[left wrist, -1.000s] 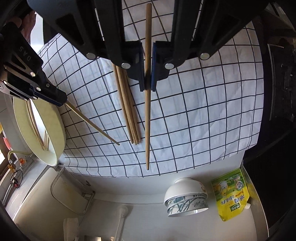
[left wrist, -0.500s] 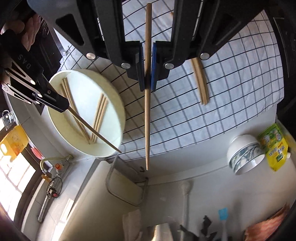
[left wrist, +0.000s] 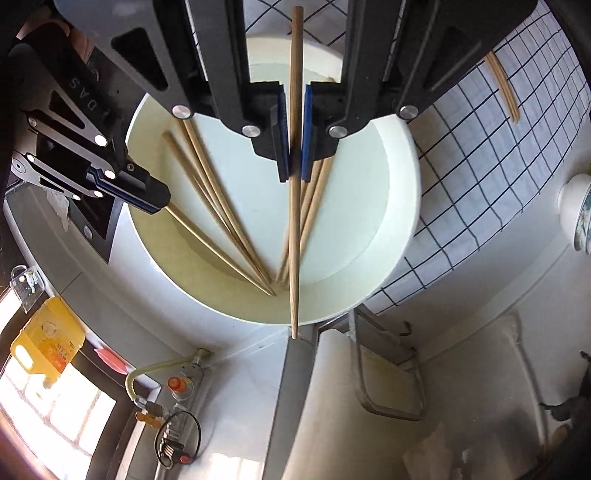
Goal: Organize utensils
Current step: 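Open both tools to release the chopsticks into the basin, then move both open tools back over the last chopsticks on the cloth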
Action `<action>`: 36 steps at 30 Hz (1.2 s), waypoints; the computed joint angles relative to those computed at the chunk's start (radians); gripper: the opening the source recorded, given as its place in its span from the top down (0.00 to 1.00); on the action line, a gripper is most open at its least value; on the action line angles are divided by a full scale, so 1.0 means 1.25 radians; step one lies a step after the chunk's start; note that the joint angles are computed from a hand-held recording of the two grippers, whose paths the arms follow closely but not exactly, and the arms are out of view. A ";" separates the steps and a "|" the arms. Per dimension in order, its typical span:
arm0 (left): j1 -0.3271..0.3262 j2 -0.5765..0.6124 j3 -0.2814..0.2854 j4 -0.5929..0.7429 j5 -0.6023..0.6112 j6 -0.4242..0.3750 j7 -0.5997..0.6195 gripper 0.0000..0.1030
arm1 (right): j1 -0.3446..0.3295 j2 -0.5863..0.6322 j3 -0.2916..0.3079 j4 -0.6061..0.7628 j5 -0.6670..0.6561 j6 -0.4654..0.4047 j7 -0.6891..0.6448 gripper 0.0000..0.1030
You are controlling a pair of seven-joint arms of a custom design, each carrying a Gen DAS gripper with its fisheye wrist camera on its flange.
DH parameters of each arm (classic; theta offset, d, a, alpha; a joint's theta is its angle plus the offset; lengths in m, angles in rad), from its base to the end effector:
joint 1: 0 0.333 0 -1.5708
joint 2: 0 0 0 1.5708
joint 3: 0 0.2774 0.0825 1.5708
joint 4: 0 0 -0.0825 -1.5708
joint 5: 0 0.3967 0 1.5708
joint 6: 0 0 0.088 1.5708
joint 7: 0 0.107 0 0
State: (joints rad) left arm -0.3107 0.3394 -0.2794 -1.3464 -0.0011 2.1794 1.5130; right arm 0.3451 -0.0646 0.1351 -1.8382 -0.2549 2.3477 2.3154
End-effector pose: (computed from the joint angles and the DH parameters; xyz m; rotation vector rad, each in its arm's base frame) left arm 0.5981 -0.3628 0.5586 -1.4910 2.4935 -0.7308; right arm 0.5346 0.2765 0.5741 -1.6998 1.9491 -0.4419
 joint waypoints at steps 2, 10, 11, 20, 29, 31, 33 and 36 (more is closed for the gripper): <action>-0.017 0.048 0.001 0.058 0.021 -0.034 -0.007 0.93 | -0.005 0.006 -0.005 -0.005 0.006 0.006 0.001 0.94; -0.063 0.181 0.016 0.226 0.071 -0.130 -0.024 0.93 | -0.011 0.026 -0.018 -0.014 0.031 -0.003 -0.006 0.94; -0.066 0.191 0.017 0.239 0.072 -0.136 -0.024 0.93 | -0.011 0.026 -0.019 -0.017 0.036 -0.002 -0.008 0.94; -0.076 0.189 0.038 0.244 0.105 -0.137 -0.070 0.61 | -0.020 0.008 -0.020 -0.044 0.030 0.017 0.017 0.86; -0.032 0.051 0.028 0.066 0.103 -0.067 -0.094 0.49 | -0.026 -0.033 -0.007 -0.074 0.033 0.027 0.020 0.74; -0.022 0.019 0.023 0.024 0.095 -0.054 -0.090 0.49 | -0.025 -0.039 -0.004 -0.079 0.043 0.030 0.015 0.71; -0.014 -0.010 0.021 -0.014 0.092 -0.044 -0.090 0.47 | -0.023 -0.044 0.000 -0.082 0.050 0.033 0.013 0.66; -0.003 -0.058 0.021 -0.071 0.088 -0.026 -0.095 0.44 | -0.019 -0.052 0.008 -0.087 0.050 0.037 0.016 0.65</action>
State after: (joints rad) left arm -0.3144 0.2669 -0.2534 -1.4357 0.1083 2.1473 1.3941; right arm 0.3211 -0.1294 0.1454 -1.9476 -0.1928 2.3942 2.3352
